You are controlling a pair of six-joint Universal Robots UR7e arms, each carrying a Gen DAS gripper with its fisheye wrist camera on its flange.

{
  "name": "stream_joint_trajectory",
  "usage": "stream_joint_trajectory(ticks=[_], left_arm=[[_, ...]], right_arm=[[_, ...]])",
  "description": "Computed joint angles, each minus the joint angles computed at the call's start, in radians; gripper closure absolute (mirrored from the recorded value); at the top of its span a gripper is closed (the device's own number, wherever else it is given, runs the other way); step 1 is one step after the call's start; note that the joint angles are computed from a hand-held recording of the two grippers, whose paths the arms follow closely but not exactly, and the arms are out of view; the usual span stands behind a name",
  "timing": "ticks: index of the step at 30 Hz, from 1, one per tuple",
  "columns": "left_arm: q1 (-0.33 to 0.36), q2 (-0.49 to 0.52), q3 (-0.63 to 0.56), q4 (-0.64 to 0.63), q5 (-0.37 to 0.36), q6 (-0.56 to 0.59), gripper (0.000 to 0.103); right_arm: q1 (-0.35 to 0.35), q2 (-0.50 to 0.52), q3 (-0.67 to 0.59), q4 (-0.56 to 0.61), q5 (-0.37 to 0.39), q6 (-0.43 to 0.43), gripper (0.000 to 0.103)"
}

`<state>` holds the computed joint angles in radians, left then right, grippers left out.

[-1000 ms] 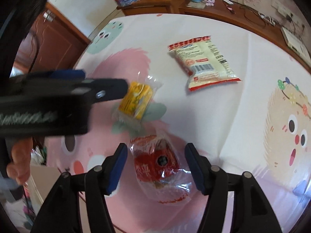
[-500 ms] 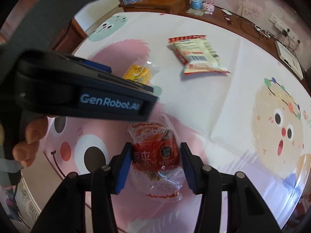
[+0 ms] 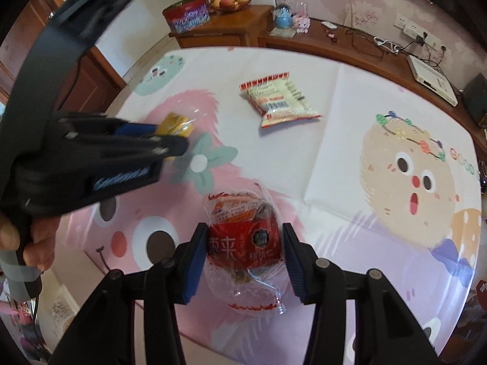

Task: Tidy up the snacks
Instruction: 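Carry both snacks to the white tray and release them inside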

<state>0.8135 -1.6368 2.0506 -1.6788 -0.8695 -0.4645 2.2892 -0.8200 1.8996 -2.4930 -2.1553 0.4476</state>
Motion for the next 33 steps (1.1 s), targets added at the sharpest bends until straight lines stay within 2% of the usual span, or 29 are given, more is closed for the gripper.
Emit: stream_joint_trajectory(ticks=[5,11,21,28,33], left_arm=[[-0.102,-0.141,-0.028,0.168,-0.008,-0.067,0.079],[-0.253,-0.282,-0.092,0.4,-0.028,-0.202,0.079],[-0.538,-0.429,-0.184,0.76,-0.064,-0.497,0.079],[-0.717,-0.516,-0.201,0.968,-0.136,-0.722,0.079],[-0.806,-0.575,-0.174,1.06,-0.224,-0.819,0.079]], right_arm=[[0.051,-0.035,0.002,0.003,-0.02,0.063,0.055],[0.152,-0.086,-0.012,0.053,-0.059,0.168,0.055],[0.33,-0.128,-0.089,0.193,-0.124,0.351,0.055],[0.43,-0.118,-0.135,0.31,-0.147,0.486,0.055],[0.466,-0.119,-0.129,0.379,-0.117,0.59,0.055]])
